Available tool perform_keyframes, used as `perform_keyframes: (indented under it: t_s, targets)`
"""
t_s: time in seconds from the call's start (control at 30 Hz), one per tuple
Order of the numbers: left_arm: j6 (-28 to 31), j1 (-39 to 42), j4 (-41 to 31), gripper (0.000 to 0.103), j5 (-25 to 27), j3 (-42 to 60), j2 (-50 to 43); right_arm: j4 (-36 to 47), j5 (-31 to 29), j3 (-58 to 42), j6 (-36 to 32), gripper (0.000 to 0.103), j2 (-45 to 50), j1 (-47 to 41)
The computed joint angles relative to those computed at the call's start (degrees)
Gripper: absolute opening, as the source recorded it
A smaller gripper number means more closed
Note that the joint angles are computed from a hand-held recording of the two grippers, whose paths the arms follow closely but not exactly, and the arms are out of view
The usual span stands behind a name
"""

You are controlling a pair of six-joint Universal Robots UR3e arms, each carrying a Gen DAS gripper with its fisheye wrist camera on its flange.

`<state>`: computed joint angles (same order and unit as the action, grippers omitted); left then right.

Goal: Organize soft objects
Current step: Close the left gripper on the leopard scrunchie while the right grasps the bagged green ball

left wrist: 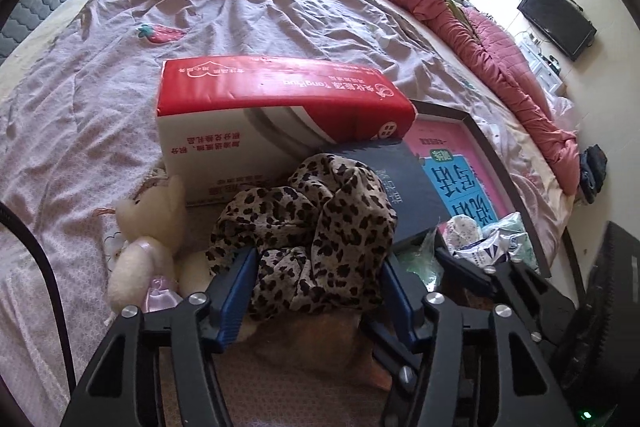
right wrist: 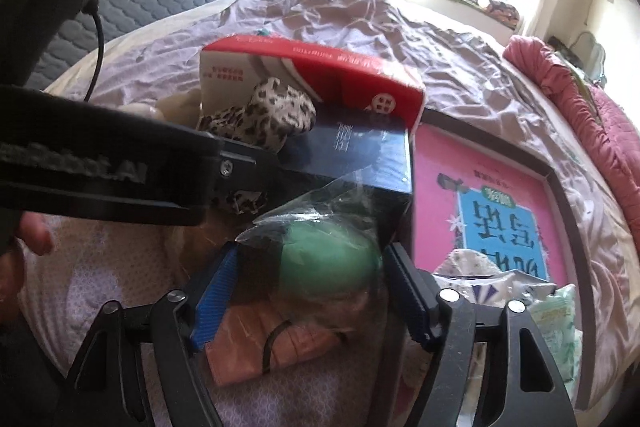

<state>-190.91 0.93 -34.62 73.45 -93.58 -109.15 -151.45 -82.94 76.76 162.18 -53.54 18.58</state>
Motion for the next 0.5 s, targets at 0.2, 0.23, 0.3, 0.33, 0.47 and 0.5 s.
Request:
perform_keyframes:
  t_s: [0.2,0.23,0.3,0.33,0.47,0.5]
  targets:
    - [0.1,0.8,1.4,0.035,-3.2,-1.5,0.7,2.0,2.1,-1.1,1.1,0.047,0.5,-1.5]
    - [0.4,0.5,1.7,0.032,-3.3,-1.5,0.7,1.7,2.7,-0.4,1.2,0.046,0.0,-1.8]
    - [0.5,-0.1,1.9,0.016,-3.4,-1.2,0.8,1.0,4.2,1.2,1.7,0.045,-1.3,-2.5]
    - [0.6,-0.5,1.7,0.014,-2.9,-0.8,0.8,0.8,5.0,2.2,2.0,0.045,-2.2,-3.0]
    - [0.3,-2.0,1.3,0.008,1.0,-0.4,1.2,-0.2,9.2,5.4,3.5,0.045,-5.2,-5.2]
    - [0.0,-1.7,1.5,0.008,0.6,-1.0,1.6,-0.2,9.9,5.8,3.9,0.045,-5.7,-5.6]
